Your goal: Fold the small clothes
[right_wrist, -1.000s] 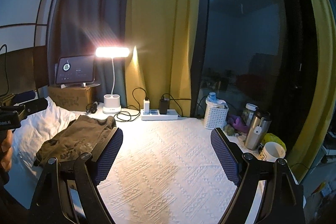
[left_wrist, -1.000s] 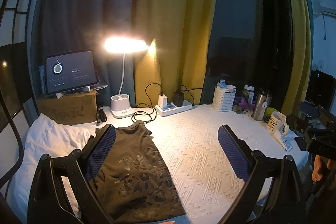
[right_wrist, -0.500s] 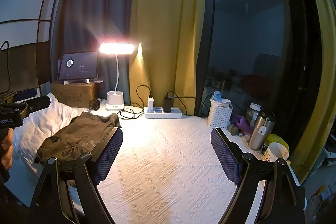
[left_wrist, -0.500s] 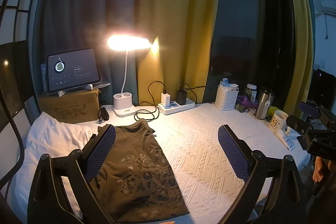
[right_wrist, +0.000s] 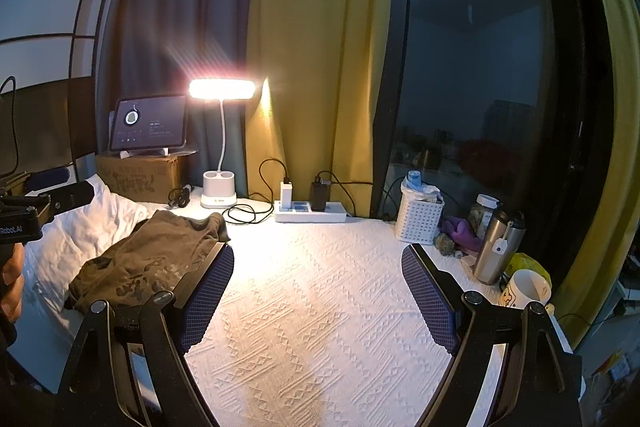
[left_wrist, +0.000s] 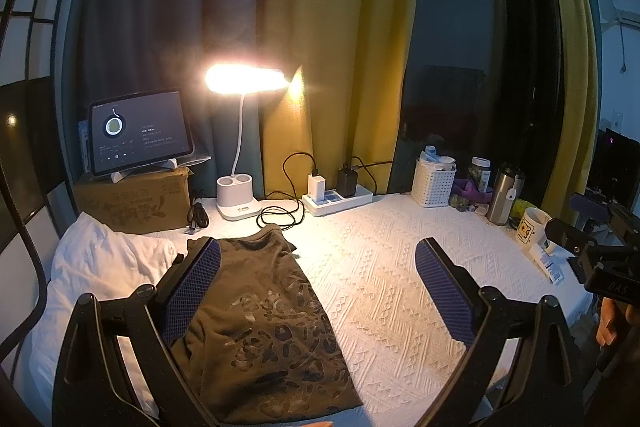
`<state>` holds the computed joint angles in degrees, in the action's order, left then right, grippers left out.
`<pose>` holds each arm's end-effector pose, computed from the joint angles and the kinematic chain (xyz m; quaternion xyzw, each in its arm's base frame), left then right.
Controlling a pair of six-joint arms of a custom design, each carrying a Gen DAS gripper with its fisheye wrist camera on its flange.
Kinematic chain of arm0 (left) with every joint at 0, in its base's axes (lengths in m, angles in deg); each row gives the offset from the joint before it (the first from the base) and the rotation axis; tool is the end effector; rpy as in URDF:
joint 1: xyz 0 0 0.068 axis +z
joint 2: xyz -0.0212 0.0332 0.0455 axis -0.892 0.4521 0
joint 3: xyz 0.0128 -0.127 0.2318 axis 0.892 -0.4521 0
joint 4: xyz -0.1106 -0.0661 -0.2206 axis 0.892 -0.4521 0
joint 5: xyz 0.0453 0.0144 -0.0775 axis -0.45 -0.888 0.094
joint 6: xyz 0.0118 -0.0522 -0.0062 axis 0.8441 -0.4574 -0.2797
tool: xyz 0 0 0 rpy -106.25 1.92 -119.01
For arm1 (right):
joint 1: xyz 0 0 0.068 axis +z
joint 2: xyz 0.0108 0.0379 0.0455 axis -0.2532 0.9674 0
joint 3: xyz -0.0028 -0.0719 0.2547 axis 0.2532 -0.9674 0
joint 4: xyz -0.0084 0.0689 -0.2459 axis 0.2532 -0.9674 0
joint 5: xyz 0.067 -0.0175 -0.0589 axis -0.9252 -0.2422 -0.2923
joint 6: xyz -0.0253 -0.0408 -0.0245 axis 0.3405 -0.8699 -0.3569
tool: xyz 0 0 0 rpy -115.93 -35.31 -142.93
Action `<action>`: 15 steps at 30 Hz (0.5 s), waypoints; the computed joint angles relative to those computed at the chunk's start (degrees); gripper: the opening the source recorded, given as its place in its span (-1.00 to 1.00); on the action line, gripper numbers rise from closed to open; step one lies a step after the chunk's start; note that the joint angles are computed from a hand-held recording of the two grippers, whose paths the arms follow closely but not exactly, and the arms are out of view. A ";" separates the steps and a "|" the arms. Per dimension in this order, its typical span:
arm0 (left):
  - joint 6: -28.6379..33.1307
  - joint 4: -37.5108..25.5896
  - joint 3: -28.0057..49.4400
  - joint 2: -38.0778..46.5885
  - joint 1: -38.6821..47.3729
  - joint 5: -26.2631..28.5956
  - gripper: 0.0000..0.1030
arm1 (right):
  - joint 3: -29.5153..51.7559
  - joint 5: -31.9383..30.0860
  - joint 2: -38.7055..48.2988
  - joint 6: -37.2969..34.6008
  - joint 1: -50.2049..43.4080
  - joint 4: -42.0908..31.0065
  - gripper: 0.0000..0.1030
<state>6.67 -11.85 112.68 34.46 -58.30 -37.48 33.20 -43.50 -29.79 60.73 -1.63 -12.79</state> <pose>0.3467 0.0082 0.1639 0.2247 0.8033 -0.1840 0.5200 0.1950 0.0299 0.1796 0.0553 0.8205 -0.0940 0.5612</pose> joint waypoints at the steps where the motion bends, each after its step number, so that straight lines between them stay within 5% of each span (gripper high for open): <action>1: 0.07 -0.04 0.03 0.04 0.03 0.06 0.89 | 0.02 0.08 0.10 0.05 0.04 0.00 0.69; 15: 0.08 -0.11 0.13 0.18 -0.08 -0.01 0.89 | -0.18 0.15 0.33 0.12 0.04 0.29 0.69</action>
